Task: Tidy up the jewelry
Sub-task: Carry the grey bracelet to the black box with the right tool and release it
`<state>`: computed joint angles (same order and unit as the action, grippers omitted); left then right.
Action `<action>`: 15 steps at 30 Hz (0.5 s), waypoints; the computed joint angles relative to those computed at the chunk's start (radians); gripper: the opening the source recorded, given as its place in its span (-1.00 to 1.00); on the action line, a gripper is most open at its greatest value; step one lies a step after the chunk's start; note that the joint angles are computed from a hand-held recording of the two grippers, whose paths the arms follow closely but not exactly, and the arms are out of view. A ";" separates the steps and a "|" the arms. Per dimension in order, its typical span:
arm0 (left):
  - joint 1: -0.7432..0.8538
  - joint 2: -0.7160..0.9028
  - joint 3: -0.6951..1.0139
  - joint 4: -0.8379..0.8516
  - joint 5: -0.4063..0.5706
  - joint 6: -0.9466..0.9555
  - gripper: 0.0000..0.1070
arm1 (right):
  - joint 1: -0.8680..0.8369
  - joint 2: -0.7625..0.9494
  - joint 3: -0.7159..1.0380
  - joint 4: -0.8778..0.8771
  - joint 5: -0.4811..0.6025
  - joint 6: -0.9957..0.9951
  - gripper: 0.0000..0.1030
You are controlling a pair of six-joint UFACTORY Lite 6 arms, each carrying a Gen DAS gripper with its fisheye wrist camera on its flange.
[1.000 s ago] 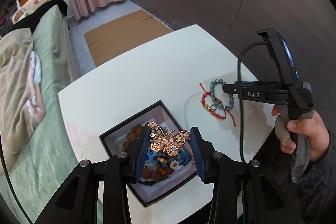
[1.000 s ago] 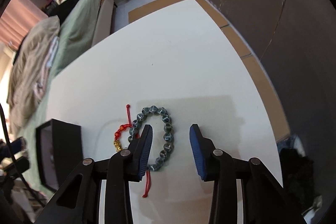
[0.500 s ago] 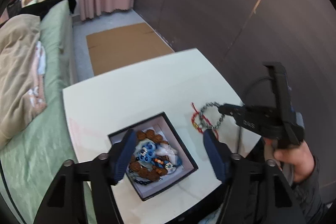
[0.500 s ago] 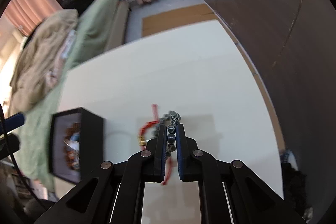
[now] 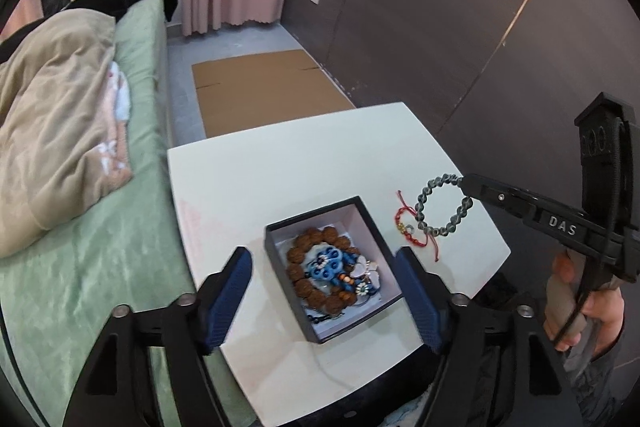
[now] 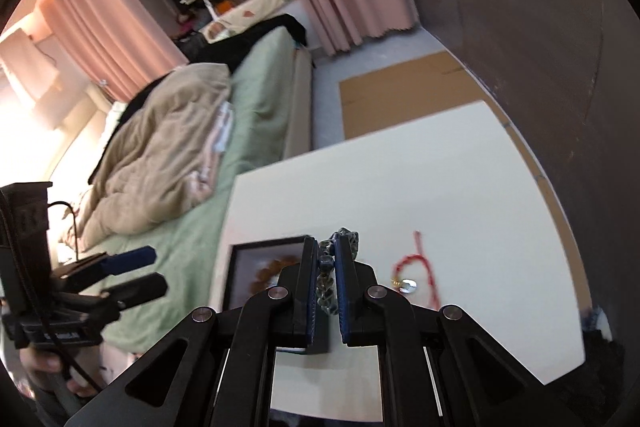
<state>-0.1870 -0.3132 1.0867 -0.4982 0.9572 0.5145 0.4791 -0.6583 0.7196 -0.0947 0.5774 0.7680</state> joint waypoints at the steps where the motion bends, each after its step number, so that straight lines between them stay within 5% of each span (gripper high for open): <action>1: 0.015 -0.009 -0.004 -0.005 0.004 0.009 0.53 | 0.017 0.015 0.007 0.000 -0.017 0.009 -0.80; 9: 0.129 -0.073 -0.013 -0.025 0.073 0.070 0.57 | 0.122 0.196 0.104 0.194 -0.135 -0.113 -0.77; 11: 0.140 -0.088 -0.014 -0.021 0.084 0.071 0.57 | 0.153 0.212 0.114 0.131 -0.112 -0.035 -0.36; 12: 0.141 -0.095 -0.015 -0.019 0.088 0.070 0.57 | 0.168 0.206 0.113 0.064 -0.095 0.034 0.07; 13: 0.143 -0.099 -0.013 -0.019 0.091 0.072 0.57 | 0.180 0.197 0.110 -0.005 -0.076 0.109 0.30; 15: 0.134 -0.107 -0.011 -0.017 0.092 0.067 0.57 | 0.173 0.144 0.081 -0.045 -0.047 0.158 0.32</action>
<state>-0.0526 -0.4198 1.0755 -0.5150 1.0497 0.5813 0.6522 -0.5140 0.8006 -0.1400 0.5301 0.9258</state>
